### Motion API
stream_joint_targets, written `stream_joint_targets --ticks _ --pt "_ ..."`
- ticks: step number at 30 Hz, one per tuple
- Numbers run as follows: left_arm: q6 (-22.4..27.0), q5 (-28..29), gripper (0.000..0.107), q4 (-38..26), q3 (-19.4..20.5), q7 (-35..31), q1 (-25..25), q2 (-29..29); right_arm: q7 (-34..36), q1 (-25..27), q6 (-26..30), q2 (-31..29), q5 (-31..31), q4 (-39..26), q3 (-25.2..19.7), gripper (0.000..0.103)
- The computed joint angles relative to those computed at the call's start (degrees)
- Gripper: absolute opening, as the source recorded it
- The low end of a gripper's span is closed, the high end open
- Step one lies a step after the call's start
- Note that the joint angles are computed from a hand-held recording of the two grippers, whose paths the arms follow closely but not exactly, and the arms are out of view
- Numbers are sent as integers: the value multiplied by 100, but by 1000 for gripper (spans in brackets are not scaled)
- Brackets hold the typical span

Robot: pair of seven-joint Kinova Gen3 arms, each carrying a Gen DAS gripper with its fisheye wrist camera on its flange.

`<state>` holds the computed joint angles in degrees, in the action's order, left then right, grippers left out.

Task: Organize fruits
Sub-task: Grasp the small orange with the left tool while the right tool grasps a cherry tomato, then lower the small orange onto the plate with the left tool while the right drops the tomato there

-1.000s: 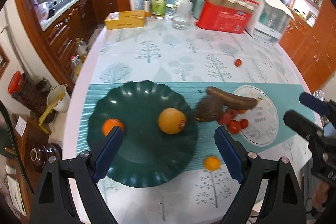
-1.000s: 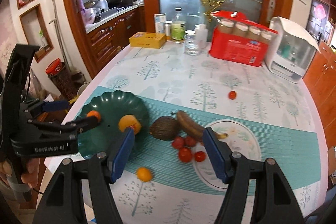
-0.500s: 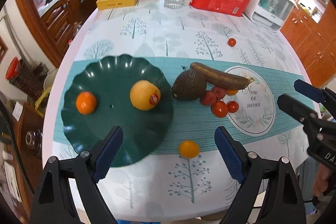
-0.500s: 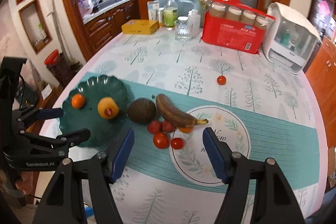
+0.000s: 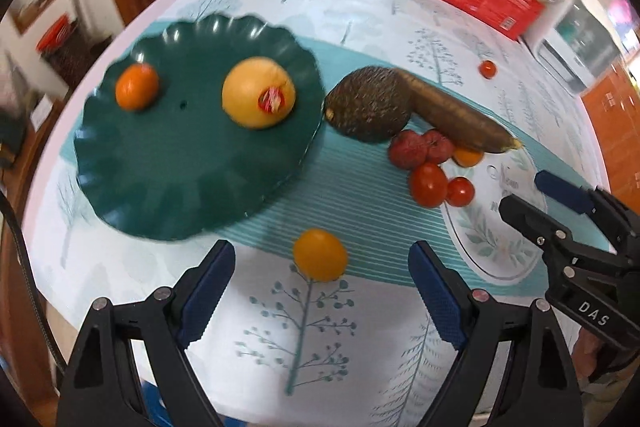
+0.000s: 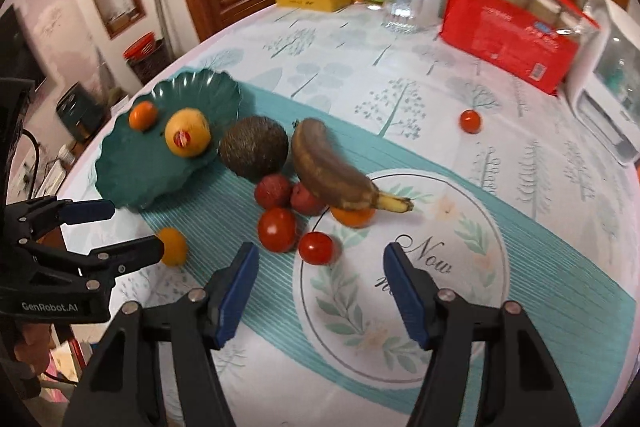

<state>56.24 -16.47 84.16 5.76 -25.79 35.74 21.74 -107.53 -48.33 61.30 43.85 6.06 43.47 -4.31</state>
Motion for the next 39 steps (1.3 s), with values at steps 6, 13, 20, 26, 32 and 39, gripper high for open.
stream_joint_targets --ticks 6,13,20,26,32,39 --pt "-352 -69 81 222 -148 756 176 200 557 257 -110 266 -299 -7 -225 46" --pt "-443 -236 72 263 -251 1279 304 384 888 293 -216 440 -435 -54 -217 42" --pt "-246 -610 60 88 -365 1613 563 549 1036 276 -278 536 -504 -91 -191 36" --pt "-267 -798 39 188 -380 1810 639 507 1014 158 -421 508 -373 -4 -98 28" --pt "-213 -949 31 288 -309 1908 718 437 948 130 -448 492 -322 28 -87 27" --pt "-365 -908 30 369 -225 1789 671 372 770 83 -561 346 -247 207 -58 27"
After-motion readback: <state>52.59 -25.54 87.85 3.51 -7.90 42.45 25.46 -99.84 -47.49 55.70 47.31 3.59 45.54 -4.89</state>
